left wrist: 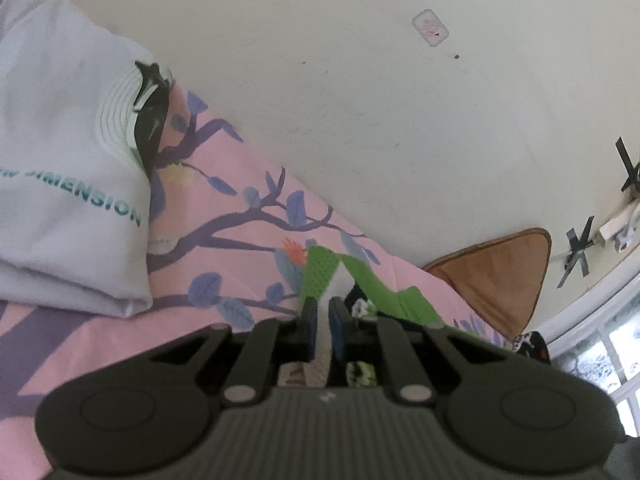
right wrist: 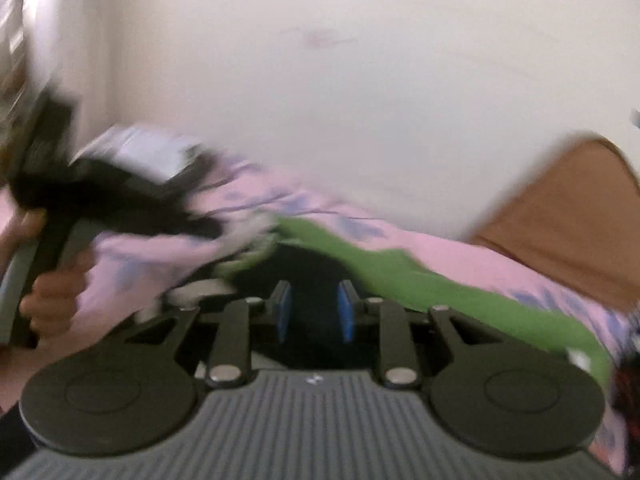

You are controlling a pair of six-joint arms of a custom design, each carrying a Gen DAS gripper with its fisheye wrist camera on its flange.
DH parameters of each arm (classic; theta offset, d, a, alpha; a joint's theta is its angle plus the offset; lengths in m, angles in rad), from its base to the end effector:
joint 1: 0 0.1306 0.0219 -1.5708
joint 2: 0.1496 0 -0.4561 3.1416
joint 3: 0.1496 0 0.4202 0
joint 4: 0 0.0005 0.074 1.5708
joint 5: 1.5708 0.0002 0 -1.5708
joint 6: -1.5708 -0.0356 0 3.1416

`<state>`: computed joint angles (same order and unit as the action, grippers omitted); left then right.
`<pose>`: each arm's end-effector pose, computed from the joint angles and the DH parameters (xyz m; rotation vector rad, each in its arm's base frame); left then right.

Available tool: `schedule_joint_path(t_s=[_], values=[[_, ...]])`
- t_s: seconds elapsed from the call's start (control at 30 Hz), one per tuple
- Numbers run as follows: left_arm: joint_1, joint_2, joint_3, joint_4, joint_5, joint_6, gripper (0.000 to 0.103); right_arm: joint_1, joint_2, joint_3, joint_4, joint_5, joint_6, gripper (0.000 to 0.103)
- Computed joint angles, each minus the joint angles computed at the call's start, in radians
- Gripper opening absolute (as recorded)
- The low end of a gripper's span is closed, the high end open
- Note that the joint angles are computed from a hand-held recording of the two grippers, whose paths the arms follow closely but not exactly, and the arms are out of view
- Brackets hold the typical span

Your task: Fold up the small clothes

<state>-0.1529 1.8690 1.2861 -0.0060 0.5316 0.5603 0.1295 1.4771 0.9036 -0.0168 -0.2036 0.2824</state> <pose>0.6466 -0.1184 0.2521 -0.1320 2.2284 -0.9758 0.4857 0.0700 0.2972 -0.5536 2.0777 0.1312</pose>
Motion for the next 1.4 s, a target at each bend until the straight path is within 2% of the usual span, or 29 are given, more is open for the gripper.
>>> schedule_joint_path(t_s=[0.1, 0.17, 0.23, 0.27, 0.3, 0.33, 0.4, 0.5, 0.53, 0.57, 0.6, 0.63, 0.67, 0.7, 0.73, 0.77, 0.87, 0.9, 0.93, 0.97, 1.0, 1.03, 1.07, 1.1, 1.13, 1.17, 1.2, 1.23, 1.4], values=[[0.002, 0.000, 0.000, 0.005, 0.006, 0.005, 0.008, 0.056, 0.060, 0.051, -0.041, 0.028, 0.090, 0.032], [0.003, 0.001, 0.000, 0.011, 0.013, 0.007, 0.009, 0.073, 0.111, 0.095, -0.057, 0.081, 0.107, 0.044], [0.004, 0.002, -0.002, 0.016, 0.022, 0.012, 0.011, 0.068, 0.154, 0.135, -0.087, 0.091, 0.108, 0.045], [0.005, 0.001, -0.003, 0.018, 0.027, 0.015, 0.011, 0.063, 0.159, 0.139, -0.076, 0.078, 0.085, 0.032], [0.007, 0.001, -0.004, 0.022, 0.032, 0.020, 0.011, 0.052, 0.161, 0.157, -0.116, 0.049, 0.055, 0.011], [0.007, 0.001, -0.005, 0.027, 0.035, 0.025, 0.011, 0.040, 0.154, 0.167, -0.144, 0.022, 0.018, 0.009], [0.008, 0.003, -0.004, 0.030, 0.039, 0.033, 0.011, 0.010, 0.117, 0.146, -0.089, -0.024, -0.064, 0.009], [0.008, 0.008, 0.001, 0.023, 0.056, 0.042, 0.011, -0.042, 0.044, 0.105, -0.016, -0.147, -0.162, 0.010], [0.007, 0.010, 0.002, 0.020, 0.063, 0.040, 0.011, -0.043, 0.029, 0.092, -0.007, -0.160, -0.144, 0.014], [0.006, 0.009, 0.003, 0.016, 0.068, 0.034, 0.011, -0.040, 0.024, 0.090, -0.037, -0.175, -0.106, 0.017], [0.005, 0.008, 0.001, 0.013, 0.069, 0.026, 0.011, -0.035, 0.029, 0.101, -0.114, -0.204, -0.052, 0.021], [0.003, 0.006, 0.000, 0.011, 0.071, 0.014, 0.011, -0.030, 0.049, 0.133, -0.228, -0.235, 0.005, 0.041], [0.002, 0.004, -0.001, 0.009, 0.074, 0.005, 0.012, -0.025, 0.071, 0.148, -0.310, -0.249, 0.048, 0.053], [0.001, 0.003, -0.002, 0.007, 0.076, -0.004, 0.013, -0.022, 0.083, 0.150, -0.342, -0.233, 0.074, 0.052], [-0.001, 0.002, -0.002, 0.006, 0.076, -0.012, 0.014, -0.026, 0.075, 0.136, -0.324, -0.215, 0.085, 0.053], [-0.003, 0.002, -0.001, 0.003, 0.076, -0.019, 0.014, -0.042, 0.063, 0.111, -0.258, -0.206, 0.062, 0.053], [-0.008, 0.003, 0.001, 0.000, 0.081, -0.037, 0.014, -0.124, 0.057, 0.105, -0.142, -0.231, -0.177, 0.053], [-0.010, 0.002, 0.001, -0.002, 0.080, -0.047, 0.014, -0.143, 0.065, 0.117, -0.139, -0.212, -0.223, 0.052], [-0.012, 0.000, 0.000, -0.004, 0.077, -0.057, 0.014, -0.153, 0.079, 0.134, -0.161, -0.185, -0.232, 0.052], [-0.014, -0.002, 0.000, -0.006, 0.072, -0.067, 0.014, -0.157, 0.099, 0.162, -0.215, -0.153, -0.221, 0.049], [-0.016, -0.003, -0.001, -0.009, 0.067, -0.078, 0.014, -0.157, 0.129, 0.192, -0.276, -0.114, -0.200, 0.044], [-0.018, -0.003, 0.000, -0.013, 0.064, -0.084, 0.014, -0.152, 0.153, 0.205, -0.286, -0.057, -0.179, 0.034], [-0.018, -0.003, 0.002, -0.019, 0.063, -0.088, 0.014, -0.154, 0.167, 0.200, -0.246, -0.002, -0.162, 0.020], [-0.019, -0.001, 0.006, -0.028, 0.063, -0.092, 0.014, -0.164, 0.176, 0.200, -0.202, 0.009, -0.206, 0.010], [-0.018, 0.001, 0.009, -0.035, 0.064, -0.095, 0.014, -0.169, 0.179, 0.206, -0.191, 0.042, -0.277, 0.006], [-0.018, 0.002, 0.011, -0.039, 0.062, -0.095, 0.014, -0.171, 0.177, 0.206, -0.182, 0.065, -0.322, 0.014], [-0.017, 0.002, 0.010, -0.036, 0.062, -0.094, 0.014, -0.165, 0.165, 0.194, -0.155, 0.117, -0.338, 0.018], [-0.016, 0.002, 0.010, -0.031, 0.062, -0.095, 0.014, -0.163, 0.146, 0.175, -0.135, 0.133, -0.328, 0.022], [-0.024, -0.003, 0.006, -0.039, 0.035, -0.132, 0.016, -0.200, -0.026, 0.022, -0.087, 0.045, -0.314, 0.029]])
